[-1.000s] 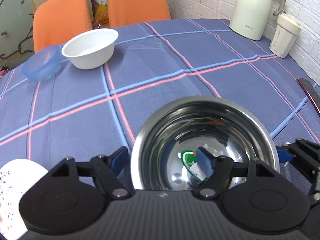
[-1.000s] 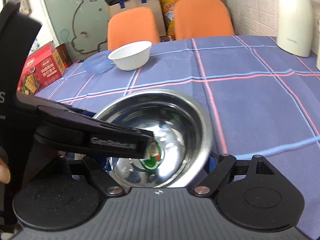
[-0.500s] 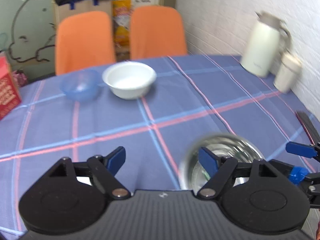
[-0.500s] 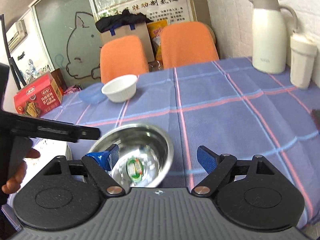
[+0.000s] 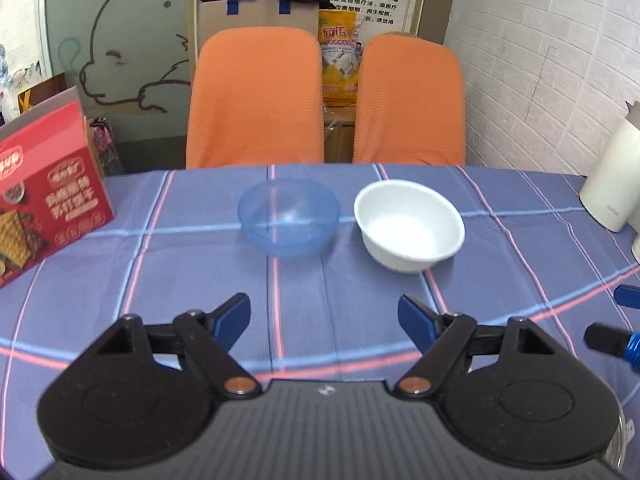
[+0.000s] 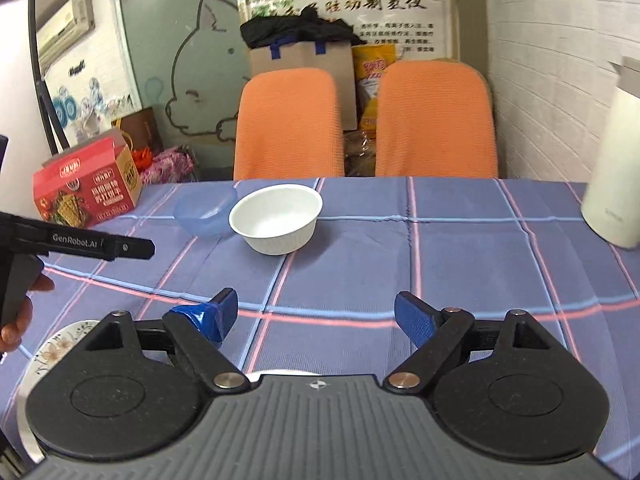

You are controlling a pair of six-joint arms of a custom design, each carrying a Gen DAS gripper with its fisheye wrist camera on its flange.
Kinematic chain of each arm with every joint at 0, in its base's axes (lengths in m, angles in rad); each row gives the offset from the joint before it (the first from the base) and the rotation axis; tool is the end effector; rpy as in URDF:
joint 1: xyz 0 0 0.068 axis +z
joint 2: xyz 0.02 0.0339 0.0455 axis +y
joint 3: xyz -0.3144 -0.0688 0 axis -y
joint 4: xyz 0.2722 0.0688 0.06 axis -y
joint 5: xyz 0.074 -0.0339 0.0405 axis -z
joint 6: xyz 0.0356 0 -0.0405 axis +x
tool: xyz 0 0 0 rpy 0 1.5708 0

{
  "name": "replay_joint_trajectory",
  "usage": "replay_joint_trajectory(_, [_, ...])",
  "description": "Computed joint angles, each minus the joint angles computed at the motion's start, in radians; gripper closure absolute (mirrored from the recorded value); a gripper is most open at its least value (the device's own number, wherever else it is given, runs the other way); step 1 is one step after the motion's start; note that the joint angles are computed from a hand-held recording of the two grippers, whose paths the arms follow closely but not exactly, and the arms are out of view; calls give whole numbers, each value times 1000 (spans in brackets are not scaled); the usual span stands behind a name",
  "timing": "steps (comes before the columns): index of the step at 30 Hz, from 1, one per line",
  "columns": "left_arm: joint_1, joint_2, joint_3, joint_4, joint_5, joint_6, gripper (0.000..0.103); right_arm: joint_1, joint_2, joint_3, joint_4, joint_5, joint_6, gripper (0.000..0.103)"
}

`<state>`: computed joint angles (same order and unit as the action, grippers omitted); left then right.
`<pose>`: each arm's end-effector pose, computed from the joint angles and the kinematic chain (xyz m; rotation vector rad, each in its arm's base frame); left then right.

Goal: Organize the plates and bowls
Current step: 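Move the left tool to the white ceramic bowl's rim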

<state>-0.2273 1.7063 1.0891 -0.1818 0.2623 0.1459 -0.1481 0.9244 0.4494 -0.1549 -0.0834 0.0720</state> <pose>0.3825 -0.0980 0.2387 0.5618 2.2945 -0.3499 0.1870 -0.0249 0.2289 0.1951 2.1899 0.0491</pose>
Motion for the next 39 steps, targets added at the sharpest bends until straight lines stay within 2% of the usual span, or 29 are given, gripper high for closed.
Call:
replay_joint_trajectory(5, [-49, 180, 295, -111, 32, 8, 22, -37, 230, 148, 11, -60, -77, 30])
replay_joint_trajectory(11, [-112, 480, 741, -351, 36, 141, 22, -4, 449, 276, 15, 2, -141, 30])
replay_joint_trajectory(15, [-139, 615, 912, -427, -4, 214, 22, 3, 542, 296, 32, -25, -161, 30])
replay_joint_trajectory(21, [-158, 724, 1040, -476, -34, 259, 22, 27, 685, 379, 52, -27, -185, 30])
replay_joint_trajectory(29, [-158, 763, 1071, -499, -38, 274, 22, 54, 779, 441, 63, -28, -176, 30])
replay_joint_trajectory(30, [-158, 763, 1069, -494, -34, 265, 24, 56, 783, 441, 68, -27, -174, 30])
replay_joint_trajectory(33, [-150, 787, 1115, -550, 13, 256, 44, 63, 790, 432, 112, -40, -161, 30])
replay_joint_trajectory(35, [-148, 779, 1096, -537, 21, 269, 54, 71, 794, 418, 167, -49, -172, 32])
replay_joint_trajectory(36, [-150, 776, 1084, -528, 15, 274, 57, 77, 795, 414, 182, -48, -181, 32])
replay_joint_trajectory(39, [-147, 749, 1032, -485, 6, 283, 58, 94, 795, 405, 213, -29, -201, 32])
